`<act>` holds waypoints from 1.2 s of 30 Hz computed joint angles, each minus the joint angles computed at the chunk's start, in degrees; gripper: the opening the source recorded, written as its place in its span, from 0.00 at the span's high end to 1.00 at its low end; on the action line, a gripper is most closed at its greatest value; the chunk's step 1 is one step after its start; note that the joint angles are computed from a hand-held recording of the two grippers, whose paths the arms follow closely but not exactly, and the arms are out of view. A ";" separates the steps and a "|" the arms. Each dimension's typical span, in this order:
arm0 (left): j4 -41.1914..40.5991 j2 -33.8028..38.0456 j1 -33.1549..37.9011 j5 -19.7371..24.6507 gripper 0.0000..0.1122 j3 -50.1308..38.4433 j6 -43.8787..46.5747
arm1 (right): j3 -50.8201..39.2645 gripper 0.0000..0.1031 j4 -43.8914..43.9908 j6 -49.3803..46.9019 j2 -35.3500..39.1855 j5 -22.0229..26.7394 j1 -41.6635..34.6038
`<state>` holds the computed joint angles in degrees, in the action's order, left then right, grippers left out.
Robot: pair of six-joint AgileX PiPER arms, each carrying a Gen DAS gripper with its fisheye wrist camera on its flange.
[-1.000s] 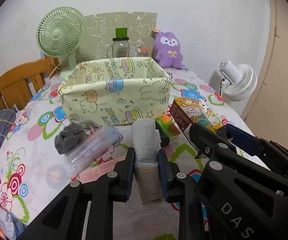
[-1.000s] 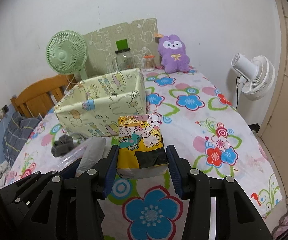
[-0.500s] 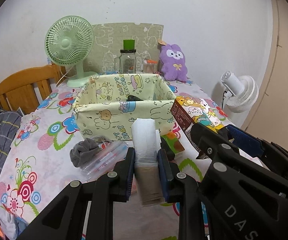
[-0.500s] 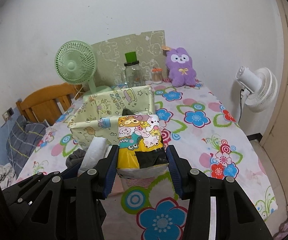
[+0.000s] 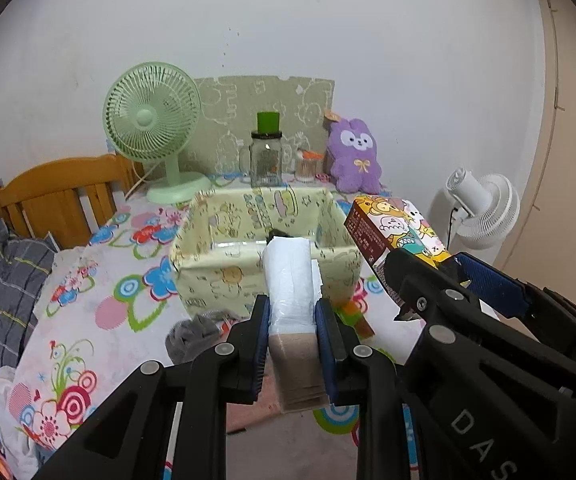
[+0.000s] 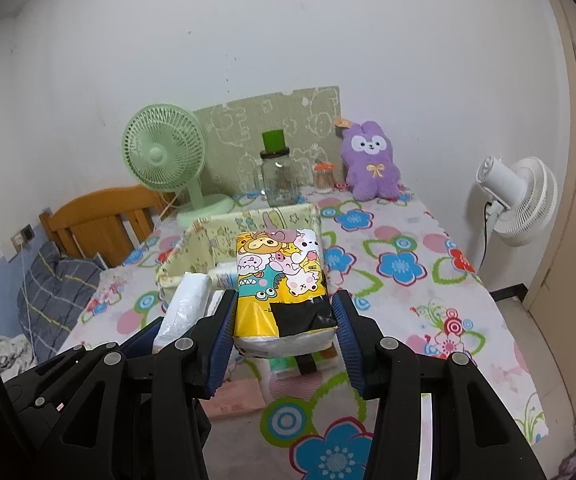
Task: Organize soft objects
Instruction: 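Lift the pad stack with left tool while right tool carries yellow pack to basket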
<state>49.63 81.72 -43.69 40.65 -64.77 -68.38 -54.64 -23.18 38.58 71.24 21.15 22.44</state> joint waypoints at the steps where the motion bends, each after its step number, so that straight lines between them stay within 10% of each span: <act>1: 0.06 0.11 0.24 0.10 0.81 -0.66 0.49 | -0.65 0.51 0.41 -0.33 0.23 0.32 0.06; 36: -5.05 9.79 12.78 -6.11 0.81 -14.73 14.96 | -20.89 0.51 6.17 -7.79 16.65 -0.14 -2.25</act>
